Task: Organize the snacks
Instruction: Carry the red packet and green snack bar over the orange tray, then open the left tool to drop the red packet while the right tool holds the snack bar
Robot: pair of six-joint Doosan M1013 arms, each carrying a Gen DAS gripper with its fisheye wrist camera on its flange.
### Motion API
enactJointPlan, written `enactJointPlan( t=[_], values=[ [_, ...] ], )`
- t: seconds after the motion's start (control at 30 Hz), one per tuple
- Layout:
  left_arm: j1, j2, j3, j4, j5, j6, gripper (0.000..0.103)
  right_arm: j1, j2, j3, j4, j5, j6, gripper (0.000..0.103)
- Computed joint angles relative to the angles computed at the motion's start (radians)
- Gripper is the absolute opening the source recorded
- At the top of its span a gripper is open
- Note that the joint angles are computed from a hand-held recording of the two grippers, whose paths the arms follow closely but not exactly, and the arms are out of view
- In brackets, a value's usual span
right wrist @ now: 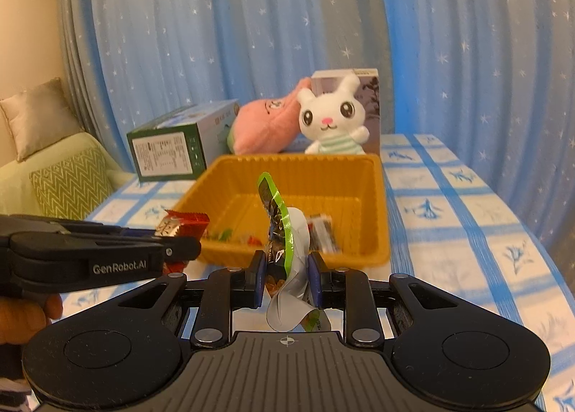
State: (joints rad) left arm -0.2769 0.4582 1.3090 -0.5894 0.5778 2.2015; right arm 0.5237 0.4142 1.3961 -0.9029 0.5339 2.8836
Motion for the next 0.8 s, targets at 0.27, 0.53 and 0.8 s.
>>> enactJointPlan(
  t=[0.27, 0.53, 0.8],
  values=[
    [0.004, 0.042, -0.061, 0.006, -0.002, -0.026, 0.022, -0.027, 0.035, -0.054, 0.022, -0.009, -0.018, 0.025],
    [0.007, 0.084, -0.113, 0.02, 0.001, -0.061, 0.022, -0.055, 0.066, -0.094, 0.025, 0.007, -0.003, 0.025],
    [0.004, 0.115, -0.154, 0.034, 0.005, -0.078, 0.022, -0.075, 0.087, -0.116, 0.031, 0.015, 0.003, 0.025]
  ],
)
